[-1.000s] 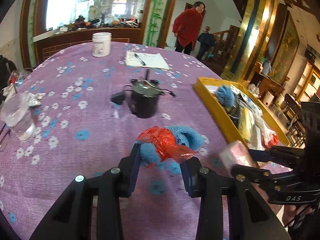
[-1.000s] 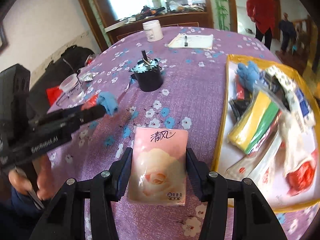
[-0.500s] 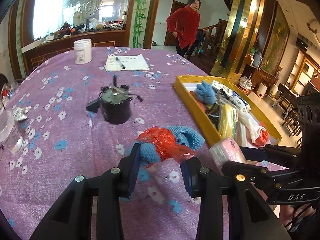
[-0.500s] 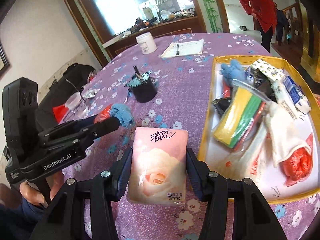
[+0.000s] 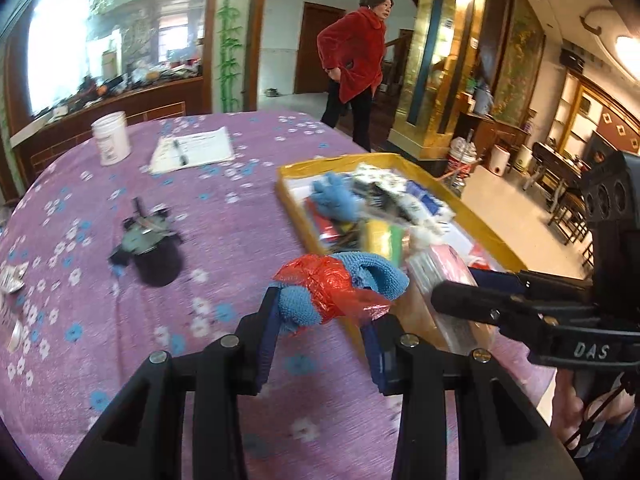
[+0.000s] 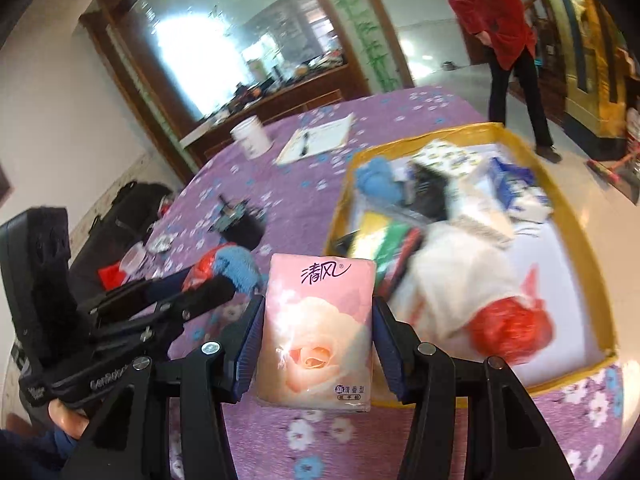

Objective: Organize soft objects
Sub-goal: 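Carry the pink tissue pack and cloth bundle over the tray with both tools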

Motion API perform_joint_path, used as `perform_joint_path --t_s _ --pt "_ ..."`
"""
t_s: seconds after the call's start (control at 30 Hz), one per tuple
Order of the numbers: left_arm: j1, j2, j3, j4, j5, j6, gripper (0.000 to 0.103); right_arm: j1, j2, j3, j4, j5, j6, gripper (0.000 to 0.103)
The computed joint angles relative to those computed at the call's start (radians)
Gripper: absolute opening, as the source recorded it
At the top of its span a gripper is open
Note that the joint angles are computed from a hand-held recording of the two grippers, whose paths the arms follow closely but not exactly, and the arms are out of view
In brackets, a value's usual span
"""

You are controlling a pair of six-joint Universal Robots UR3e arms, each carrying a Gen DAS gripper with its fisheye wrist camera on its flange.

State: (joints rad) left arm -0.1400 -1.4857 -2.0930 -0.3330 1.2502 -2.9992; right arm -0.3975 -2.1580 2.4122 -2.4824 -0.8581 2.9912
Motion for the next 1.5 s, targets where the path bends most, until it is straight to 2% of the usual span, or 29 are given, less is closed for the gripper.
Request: perform_joint_path --t_s 0.2,0.33,0.5,0.7,0.9,1.07,1.5 --pt "-0.158 -0.175 0.127 0.049 0.061 -0.055 0.037 -0.199 -0.137 0.035 0.166 0.058 -0.075 0.056" --pt "-0.245 -0.312 0.232 0.075 0.112 -0.077 0.037 -0.284 -0.158 0.046 0.196 0.055 -0.095 0.057" --pt "-0.318 -0.442 0.339 0.101 0.182 -0.090 0.038 -0.232 0.008 0.049 -0.058 -0.061 0.005 0.057" --pt "-0.363 -0.498 0.324 0.227 0.263 -0.075 0.039 -0.137 0.245 -0.007 -0.296 -0.202 0.093 0.057" --pt "-0.355 -0.507 0.326 0.239 0.253 -0.075 0.040 -0.076 0.403 -0.028 -0.429 -0.259 0.150 0.057" --pt "-0.357 -0.515 0.342 0.222 0.262 -0.082 0.040 -0.045 0.481 -0.034 -0.498 -0.285 0.178 0.057" --pt "-0.375 -0.531 0.376 0.174 0.300 -0.094 0.041 -0.026 0.497 -0.055 -0.477 -0.306 0.178 0.058"
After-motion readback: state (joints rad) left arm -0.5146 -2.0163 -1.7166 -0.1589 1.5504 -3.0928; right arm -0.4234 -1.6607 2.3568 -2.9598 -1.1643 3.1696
